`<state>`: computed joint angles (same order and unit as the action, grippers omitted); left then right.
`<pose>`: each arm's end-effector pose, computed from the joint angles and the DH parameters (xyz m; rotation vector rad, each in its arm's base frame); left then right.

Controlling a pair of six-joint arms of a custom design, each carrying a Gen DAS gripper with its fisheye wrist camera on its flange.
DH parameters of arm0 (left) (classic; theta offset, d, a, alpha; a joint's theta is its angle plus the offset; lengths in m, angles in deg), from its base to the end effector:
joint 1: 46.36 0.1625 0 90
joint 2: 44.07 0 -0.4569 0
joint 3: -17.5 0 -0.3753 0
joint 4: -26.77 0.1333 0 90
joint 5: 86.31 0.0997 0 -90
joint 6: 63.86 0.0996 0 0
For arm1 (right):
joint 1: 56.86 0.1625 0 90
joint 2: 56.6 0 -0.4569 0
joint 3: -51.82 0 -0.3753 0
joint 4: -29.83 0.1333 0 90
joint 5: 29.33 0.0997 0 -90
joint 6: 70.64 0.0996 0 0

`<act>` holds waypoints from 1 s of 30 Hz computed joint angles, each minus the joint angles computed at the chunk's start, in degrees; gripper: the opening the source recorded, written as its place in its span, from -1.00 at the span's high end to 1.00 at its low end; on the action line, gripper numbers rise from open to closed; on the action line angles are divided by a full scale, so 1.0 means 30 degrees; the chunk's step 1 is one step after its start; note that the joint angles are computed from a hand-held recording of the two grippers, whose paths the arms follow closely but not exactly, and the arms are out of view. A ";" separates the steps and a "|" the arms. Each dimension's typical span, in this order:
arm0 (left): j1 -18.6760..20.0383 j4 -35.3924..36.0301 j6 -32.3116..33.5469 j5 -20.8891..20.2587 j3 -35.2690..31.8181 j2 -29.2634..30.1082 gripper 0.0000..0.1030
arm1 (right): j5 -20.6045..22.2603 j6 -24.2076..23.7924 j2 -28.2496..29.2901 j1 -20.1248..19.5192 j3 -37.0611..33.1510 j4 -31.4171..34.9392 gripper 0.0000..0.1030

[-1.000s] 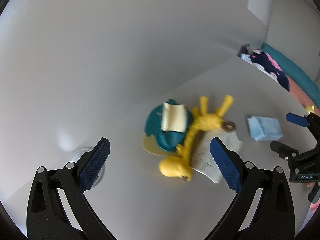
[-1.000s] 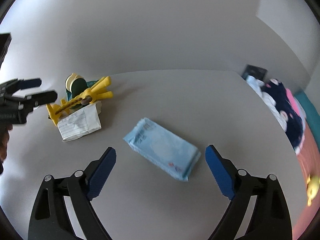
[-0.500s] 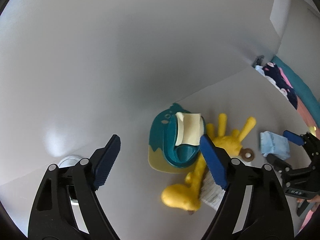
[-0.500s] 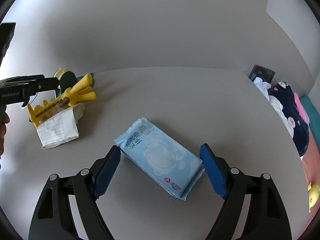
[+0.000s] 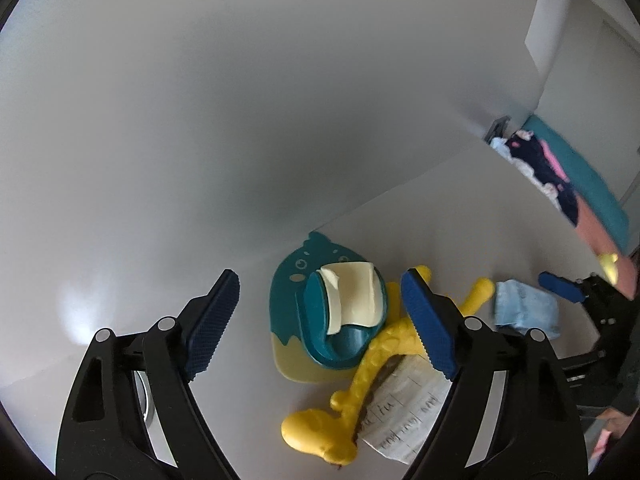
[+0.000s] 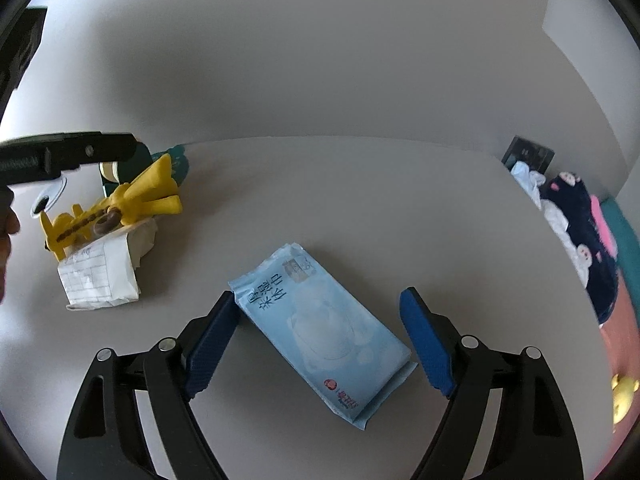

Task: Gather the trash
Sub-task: 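Grasp the teal cup toy with the left tool while the right tool grasps the blue wipes pack, then carry teal cup and wipes pack to the bin and open both tools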

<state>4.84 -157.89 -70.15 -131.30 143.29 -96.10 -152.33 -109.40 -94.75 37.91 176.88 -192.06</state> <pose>-0.1572 -0.5207 0.1321 0.5023 2.3866 -0.8005 0.1211 -0.5008 0.0814 0.5872 -2.2268 0.7071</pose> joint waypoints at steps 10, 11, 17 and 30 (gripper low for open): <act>0.0633 0.0301 -0.0726 -0.0249 -0.0508 0.0892 -0.10 | -0.0255 0.1231 -0.0032 0.0087 -0.0037 0.0411 -0.43; 0.0617 0.0129 -0.0544 -0.0347 -0.0355 0.0783 0.17 | -0.0301 0.1374 0.0018 0.0114 0.0012 0.0251 -0.40; 0.0329 -0.0512 -0.0521 -0.1003 0.0410 0.0011 0.31 | -0.0452 0.2958 -0.0117 0.0210 0.0741 -0.0375 -0.31; -0.2043 -0.0412 -0.0921 -0.0592 0.3446 -0.4002 0.32 | 0.0480 0.6144 -0.1815 0.1172 0.4968 -0.4111 -0.30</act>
